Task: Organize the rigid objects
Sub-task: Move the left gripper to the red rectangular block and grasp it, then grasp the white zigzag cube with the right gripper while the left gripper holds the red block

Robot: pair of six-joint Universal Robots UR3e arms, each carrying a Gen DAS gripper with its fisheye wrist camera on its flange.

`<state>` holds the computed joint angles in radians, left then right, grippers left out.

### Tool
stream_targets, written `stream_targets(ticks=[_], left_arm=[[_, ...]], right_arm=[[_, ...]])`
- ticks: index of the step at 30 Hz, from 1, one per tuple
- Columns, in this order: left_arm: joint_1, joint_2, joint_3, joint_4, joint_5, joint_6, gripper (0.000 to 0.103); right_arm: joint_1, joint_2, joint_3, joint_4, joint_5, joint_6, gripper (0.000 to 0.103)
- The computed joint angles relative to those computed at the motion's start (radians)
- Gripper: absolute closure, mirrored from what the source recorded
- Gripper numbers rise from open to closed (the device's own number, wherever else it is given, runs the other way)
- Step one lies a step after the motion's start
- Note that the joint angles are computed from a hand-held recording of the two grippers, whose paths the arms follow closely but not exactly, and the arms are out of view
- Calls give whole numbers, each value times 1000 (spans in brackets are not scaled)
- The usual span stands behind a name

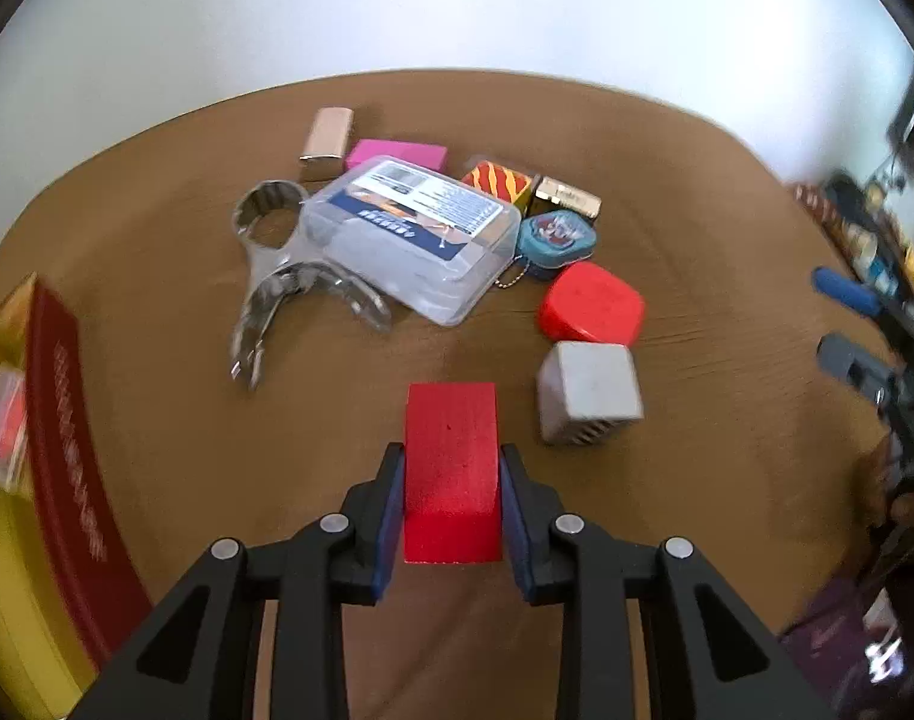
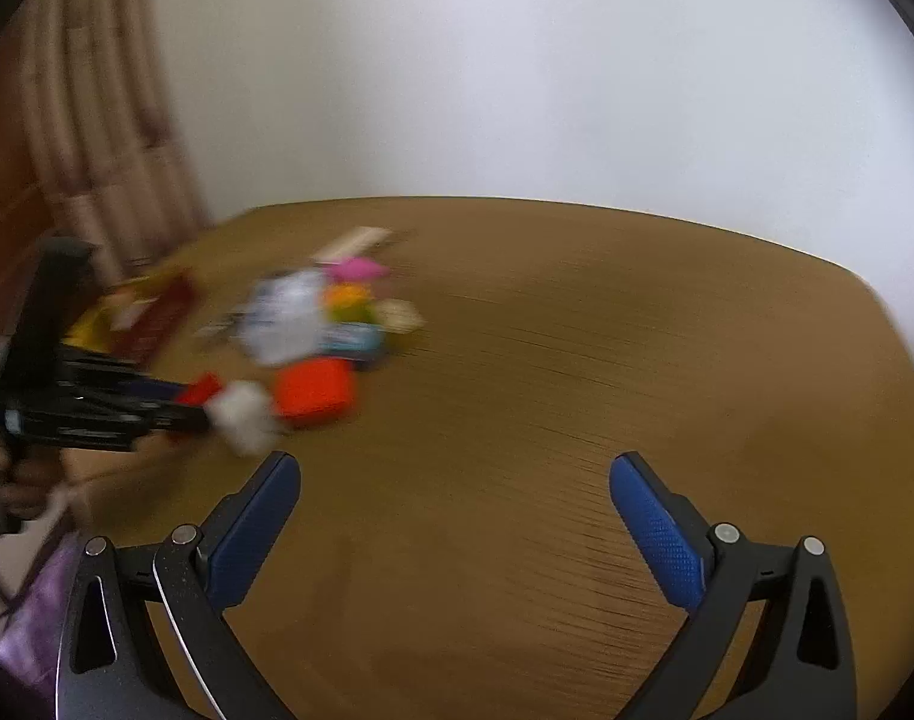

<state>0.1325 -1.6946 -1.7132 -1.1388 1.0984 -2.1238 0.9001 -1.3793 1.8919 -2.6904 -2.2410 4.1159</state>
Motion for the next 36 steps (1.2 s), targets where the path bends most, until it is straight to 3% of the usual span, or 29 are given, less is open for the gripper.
stream_targets(ticks=[2, 5, 10, 12, 13, 21, 23, 27, 31, 32, 34, 35, 36], left_arm=[[62, 66, -14, -92, -41, 38, 73], [133, 141, -24, -179, -71, 72, 73], [218, 213, -9, -304, -91, 126, 73], [246, 227, 2, -346, -105, 153, 73], [272, 257, -7, -380, -109, 184, 73], [370, 307, 2, -525, -118, 311, 73], [378, 312, 5, -539, -116, 321, 73], [372, 291, 21, -551, -120, 312, 73], [368, 275, 33, -555, -123, 304, 73], [367, 270, 39, -559, -122, 301, 73], [371, 260, 49, -566, -125, 299, 73], [371, 255, 56, -569, -126, 298, 73], [371, 253, 58, -570, -126, 293, 73]], right_arm=[[-24, 40, -76, -50, 88, -163, 0], [-54, 129, -269, 21, 204, -391, 1], [-110, 270, -533, 198, 340, -596, 4], [-130, 296, -582, 238, 379, -628, 19], [-145, 313, -610, 262, 408, -644, 21], [-194, 404, -791, 429, 482, -734, 23], [-202, 425, -836, 470, 502, -756, 23], [-219, 476, -933, 568, 523, -799, 37], [-238, 517, -1002, 641, 558, -831, 38], [-242, 524, -1013, 655, 570, -837, 41], [-253, 535, -1027, 679, 604, -846, 58], [-257, 541, -1035, 690, 614, -844, 72], [-256, 552, -1051, 708, 608, -839, 75]])
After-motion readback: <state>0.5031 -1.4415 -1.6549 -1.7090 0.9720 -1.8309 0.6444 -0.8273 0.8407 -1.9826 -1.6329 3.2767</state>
